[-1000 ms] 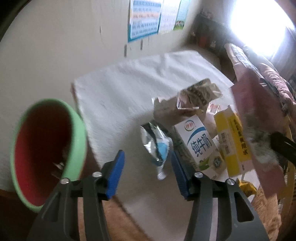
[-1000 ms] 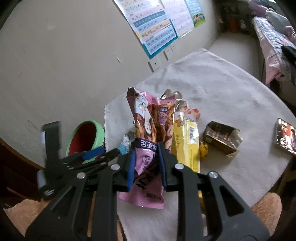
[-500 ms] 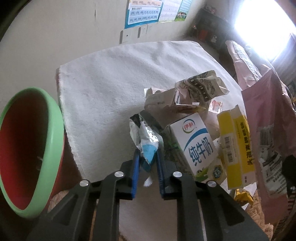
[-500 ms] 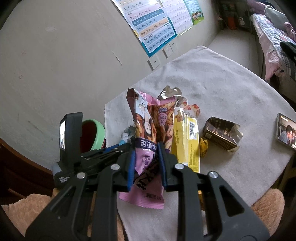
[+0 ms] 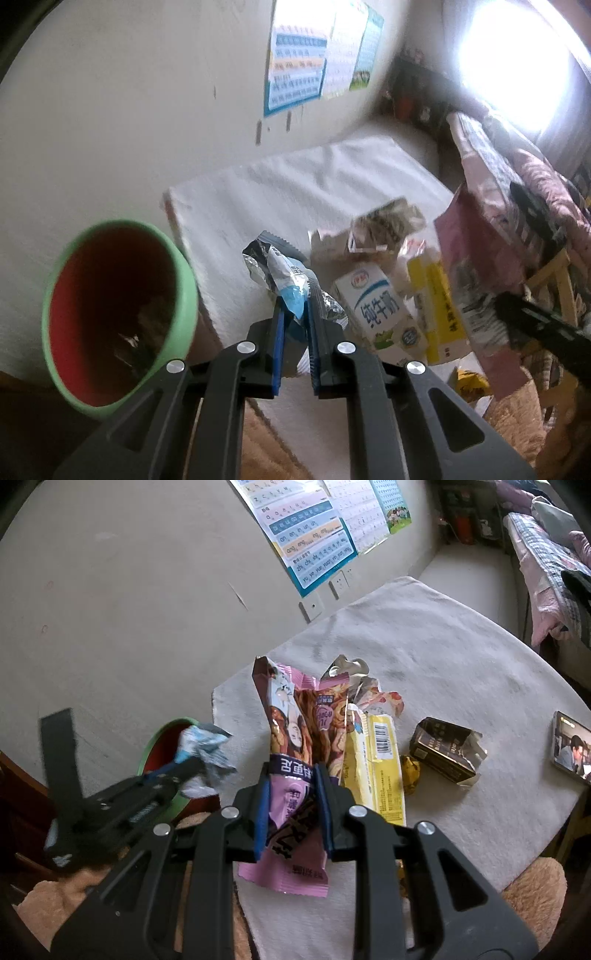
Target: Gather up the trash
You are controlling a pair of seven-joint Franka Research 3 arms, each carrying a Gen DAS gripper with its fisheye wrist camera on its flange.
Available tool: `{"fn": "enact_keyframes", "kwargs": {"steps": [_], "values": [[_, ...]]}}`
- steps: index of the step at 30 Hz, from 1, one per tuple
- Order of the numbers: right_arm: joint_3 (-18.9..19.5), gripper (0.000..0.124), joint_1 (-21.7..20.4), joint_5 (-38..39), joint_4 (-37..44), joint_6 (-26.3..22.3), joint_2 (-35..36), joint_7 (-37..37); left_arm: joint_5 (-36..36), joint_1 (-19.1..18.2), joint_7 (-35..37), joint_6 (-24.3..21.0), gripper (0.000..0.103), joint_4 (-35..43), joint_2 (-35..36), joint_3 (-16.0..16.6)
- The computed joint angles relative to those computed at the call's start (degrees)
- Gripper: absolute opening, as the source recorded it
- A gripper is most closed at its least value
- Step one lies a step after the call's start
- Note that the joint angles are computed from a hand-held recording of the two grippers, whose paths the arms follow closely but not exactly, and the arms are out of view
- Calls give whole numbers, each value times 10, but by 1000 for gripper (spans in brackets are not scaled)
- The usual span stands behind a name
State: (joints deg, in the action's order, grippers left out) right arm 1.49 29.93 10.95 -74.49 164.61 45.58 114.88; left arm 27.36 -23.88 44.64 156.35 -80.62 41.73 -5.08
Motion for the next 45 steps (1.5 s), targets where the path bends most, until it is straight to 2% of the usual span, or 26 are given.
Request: {"fn": "enact_keyframes", "kwargs": {"steps": [5,9,15,29,45], "values": [[-12,23,10,-9,1,-1,-3,10,47,-23,-59,31,9,-42,-40,39],[-21,23,17,-19,2,-3,-7,18,84,-31,-94,42,9,-56,-56,51],[-25,23,21,-31,3,-7,-10,28,124,-31,-128,50,9,-68,-69,56],[-33,23,30,-55,25,-22,-6,42,163,-17,-185,61,9,-98,-87,56],[-29,23,37,-74,86,-70,22,42,198,-5,-246,82,9,-140,-110,68]]}}
